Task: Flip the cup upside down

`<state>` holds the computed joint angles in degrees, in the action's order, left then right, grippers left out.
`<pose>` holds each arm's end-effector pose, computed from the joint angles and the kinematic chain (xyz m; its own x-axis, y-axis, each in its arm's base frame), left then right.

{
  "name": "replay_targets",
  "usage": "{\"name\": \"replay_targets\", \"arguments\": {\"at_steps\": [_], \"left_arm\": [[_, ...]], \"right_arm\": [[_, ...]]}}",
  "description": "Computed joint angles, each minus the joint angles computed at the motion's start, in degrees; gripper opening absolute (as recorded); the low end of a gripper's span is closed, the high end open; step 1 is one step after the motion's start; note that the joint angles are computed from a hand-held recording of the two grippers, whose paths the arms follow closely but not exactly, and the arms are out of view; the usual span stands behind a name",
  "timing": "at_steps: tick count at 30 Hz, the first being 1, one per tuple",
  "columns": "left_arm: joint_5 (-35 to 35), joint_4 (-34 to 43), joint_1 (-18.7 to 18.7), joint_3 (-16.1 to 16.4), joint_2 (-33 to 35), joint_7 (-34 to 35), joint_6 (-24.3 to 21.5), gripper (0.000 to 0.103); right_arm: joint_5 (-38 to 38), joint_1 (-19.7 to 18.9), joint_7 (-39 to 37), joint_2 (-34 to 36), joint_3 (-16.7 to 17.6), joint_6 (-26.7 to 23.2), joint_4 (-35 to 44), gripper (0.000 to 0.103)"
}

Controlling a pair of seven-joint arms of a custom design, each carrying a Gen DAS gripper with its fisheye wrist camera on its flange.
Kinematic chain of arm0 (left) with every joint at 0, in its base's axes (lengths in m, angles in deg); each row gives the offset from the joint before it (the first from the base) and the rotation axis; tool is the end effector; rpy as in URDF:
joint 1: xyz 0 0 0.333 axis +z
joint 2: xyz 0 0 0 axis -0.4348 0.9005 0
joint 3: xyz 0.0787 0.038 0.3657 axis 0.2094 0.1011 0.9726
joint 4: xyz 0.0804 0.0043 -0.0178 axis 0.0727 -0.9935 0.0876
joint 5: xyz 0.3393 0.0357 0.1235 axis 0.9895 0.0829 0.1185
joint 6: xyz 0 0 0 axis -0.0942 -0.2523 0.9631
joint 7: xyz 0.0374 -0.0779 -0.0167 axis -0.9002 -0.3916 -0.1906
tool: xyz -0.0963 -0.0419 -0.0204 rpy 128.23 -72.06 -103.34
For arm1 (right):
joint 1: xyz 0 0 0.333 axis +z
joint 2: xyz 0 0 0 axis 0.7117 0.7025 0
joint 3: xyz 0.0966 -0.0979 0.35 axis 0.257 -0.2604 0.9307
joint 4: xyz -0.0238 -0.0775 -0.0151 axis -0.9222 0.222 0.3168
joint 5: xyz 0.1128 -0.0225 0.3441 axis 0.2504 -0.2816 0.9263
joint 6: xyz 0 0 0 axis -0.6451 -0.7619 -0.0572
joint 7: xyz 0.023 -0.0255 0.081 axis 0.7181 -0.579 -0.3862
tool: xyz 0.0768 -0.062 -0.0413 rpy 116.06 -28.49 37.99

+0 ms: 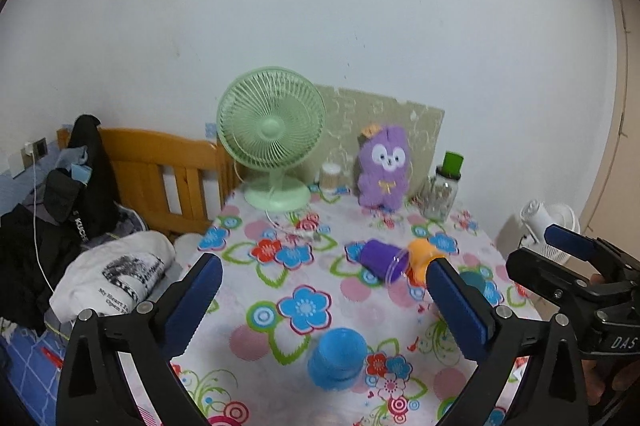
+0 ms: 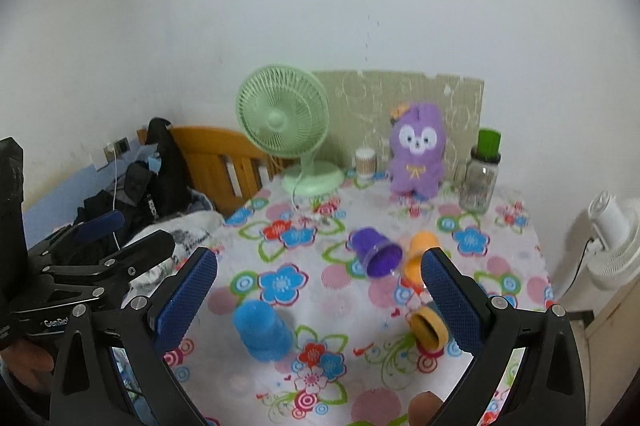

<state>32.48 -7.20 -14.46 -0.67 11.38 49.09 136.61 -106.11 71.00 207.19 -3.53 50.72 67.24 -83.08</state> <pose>0.7251 -0.0458 0.6544 -0.4602 -0.8781 0.1310 -0.4505 0.1039 -0.8867 0.6505 0.2397 0.6714 -0.0777 -0.9937 -0.0810 -0.4725 0.1083 -0.8747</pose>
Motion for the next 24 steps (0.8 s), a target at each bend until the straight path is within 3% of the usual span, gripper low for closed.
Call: {"name": "replay_targets", "arguments": {"at_steps": [11,16,24], "left_arm": [[-10.36,-3.58,2.64,-3.76,-3.41,10.3,6.91,0.103],[-19.19,-4.65,3.68,-5.6,-4.95,18.79,10.13,0.103],[-24.01,-5.19,0.51,-1.86,-6.2,23.14,9.93,0.103]], "right_arm": [[-10.5,1.86,7.61,-2.25,-0.68,0.66,-0.47,0.103],[-15.34,1.34,10.86,-3.31,0.31,0.99,-0.95,0.103],[-17.21,-0.13,12.59,-3.76,2.07,1.06,-1.29,0.103]]}}
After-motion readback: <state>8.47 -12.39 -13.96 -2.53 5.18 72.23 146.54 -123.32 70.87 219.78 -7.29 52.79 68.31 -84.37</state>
